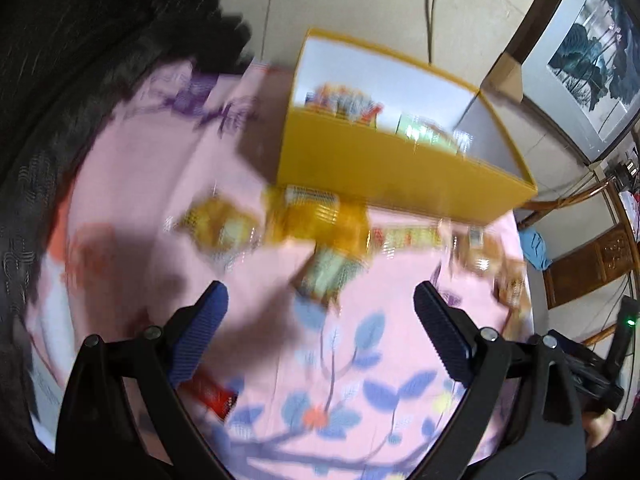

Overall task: Organize snacks
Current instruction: 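Grasp the long clear sesame bar with the right tool while the left tool grasps the red chocolate bar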

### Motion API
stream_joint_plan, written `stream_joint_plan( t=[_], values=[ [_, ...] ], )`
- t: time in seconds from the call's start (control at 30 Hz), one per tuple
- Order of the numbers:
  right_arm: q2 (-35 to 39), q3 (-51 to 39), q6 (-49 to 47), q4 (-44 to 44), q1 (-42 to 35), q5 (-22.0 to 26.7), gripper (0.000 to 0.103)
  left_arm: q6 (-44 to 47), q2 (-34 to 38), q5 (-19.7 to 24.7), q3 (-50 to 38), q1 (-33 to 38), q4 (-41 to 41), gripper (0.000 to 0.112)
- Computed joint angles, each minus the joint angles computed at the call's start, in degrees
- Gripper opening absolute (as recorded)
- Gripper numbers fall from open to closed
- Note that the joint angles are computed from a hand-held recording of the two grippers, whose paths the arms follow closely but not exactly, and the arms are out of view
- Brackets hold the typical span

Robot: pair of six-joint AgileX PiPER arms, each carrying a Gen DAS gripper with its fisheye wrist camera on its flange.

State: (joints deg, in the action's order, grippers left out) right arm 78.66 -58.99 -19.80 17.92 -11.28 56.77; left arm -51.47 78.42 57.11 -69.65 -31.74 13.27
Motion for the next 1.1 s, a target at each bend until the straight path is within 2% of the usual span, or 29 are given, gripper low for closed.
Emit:
stream_joint_plan(
  t=[0.17,0.27,0.33,0.4,0.43,0.47,0.5,0.53,0.63,0.73,0.87,0.97,1.1],
  values=[
    [0.1,5.9,5.3,1.2,1.1,-7.0,0.085,-2.8,-4.4,1.3,6.2,-1.8,-0.2,0.096],
    [2.4,6.3,12.4,-4.0,4.0,-11.2,0.085,-4.2,-6.7,2.0,7.8,-1.9,0.3,0.096],
    [4.3,6.2,16.5,-7.3,5.3,-12.3,0.083,-4.8,-7.6,2.6,7.7,-2.1,1.1,0.096],
    [3.4,8.2,18.0,-9.8,6.7,-15.7,0.071,-5.2,-8.9,3.8,7.8,-2.2,1.9,0.096],
    [2.8,9.4,18.7,-11.2,7.9,-17.4,0.053,-5.3,-9.5,4.4,8.0,-2.2,2.2,0.096],
    [2.0,10.3,17.4,-10.5,8.0,-18.5,0.043,-5.4,-10.2,4.9,8.3,-2.0,2.3,0.096],
    [1.6,10.5,16.9,-10.7,8.2,-18.6,0.036,-5.2,-11.0,5.5,8.9,-1.5,2.1,0.096],
    [1.5,10.6,15.3,-9.6,7.8,-18.1,0.034,-5.0,-11.9,6.1,9.8,-1.1,1.6,0.096],
    [-0.5,11.4,8.8,-4.0,6.3,-14.5,0.032,-5.3,-13.8,7.4,12.6,-1.2,1.0,0.096],
    [-4.5,14.3,3.7,-0.5,9.0,-11.0,0.030,-6.8,-14.9,7.7,16.3,-2.4,0.8,0.096],
    [-6.4,15.7,4.1,-2.0,17.6,-10.8,0.030,-9.0,-14.1,5.9,20.1,-2.0,0.9,0.096],
    [-6.7,15.8,6.0,-4.6,23.4,-11.3,0.030,-11.7,-12.4,6.3,21.0,-1.4,2.4,0.096],
    [-6.9,16.3,6.6,-5.0,24.9,-11.4,0.030,-16.4,-10.8,6.4,22.0,-0.2,2.8,0.095]
  ],
)
